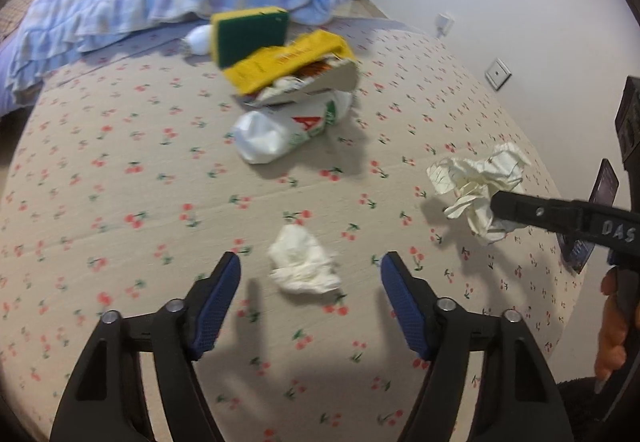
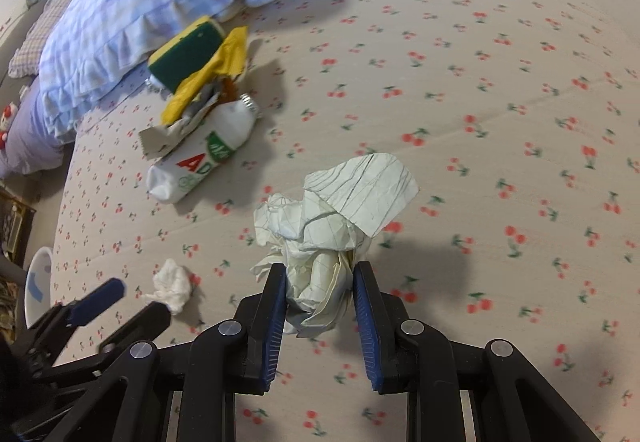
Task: Collect trash
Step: 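Grasp the small white tissue with the left tool while the right tool holds the crumpled tissue, then carry both tissues over the wastebasket with both tools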
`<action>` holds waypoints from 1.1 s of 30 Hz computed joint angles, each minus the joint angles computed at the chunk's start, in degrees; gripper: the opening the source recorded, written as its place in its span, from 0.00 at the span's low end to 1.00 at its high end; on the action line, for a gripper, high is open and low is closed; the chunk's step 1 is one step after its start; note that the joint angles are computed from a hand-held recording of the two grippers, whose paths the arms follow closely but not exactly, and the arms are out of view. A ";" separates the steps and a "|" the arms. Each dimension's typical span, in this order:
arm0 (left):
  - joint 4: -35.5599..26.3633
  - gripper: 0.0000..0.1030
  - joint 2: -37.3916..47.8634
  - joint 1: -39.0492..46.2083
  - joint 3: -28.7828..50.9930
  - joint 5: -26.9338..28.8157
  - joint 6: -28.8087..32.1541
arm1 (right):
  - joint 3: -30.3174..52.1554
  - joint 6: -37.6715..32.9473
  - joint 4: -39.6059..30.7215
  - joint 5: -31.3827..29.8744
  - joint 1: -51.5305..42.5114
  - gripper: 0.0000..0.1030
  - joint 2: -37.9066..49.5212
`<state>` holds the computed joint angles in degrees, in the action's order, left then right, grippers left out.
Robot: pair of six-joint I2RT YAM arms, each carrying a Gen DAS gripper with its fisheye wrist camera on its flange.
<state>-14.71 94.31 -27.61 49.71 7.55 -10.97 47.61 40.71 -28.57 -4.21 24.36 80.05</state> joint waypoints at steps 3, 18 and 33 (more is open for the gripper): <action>1.50 0.63 1.98 -0.38 0.19 0.83 -0.31 | -0.80 -0.55 -0.25 -0.51 -1.36 0.29 -1.52; 2.40 0.22 3.94 -0.50 1.06 0.05 0.45 | -0.72 -1.88 -0.32 -1.22 -2.10 0.29 -0.95; -1.07 0.22 -6.54 4.67 -3.32 -0.98 5.39 | 5.12 0.72 -1.21 0.99 4.20 0.29 2.37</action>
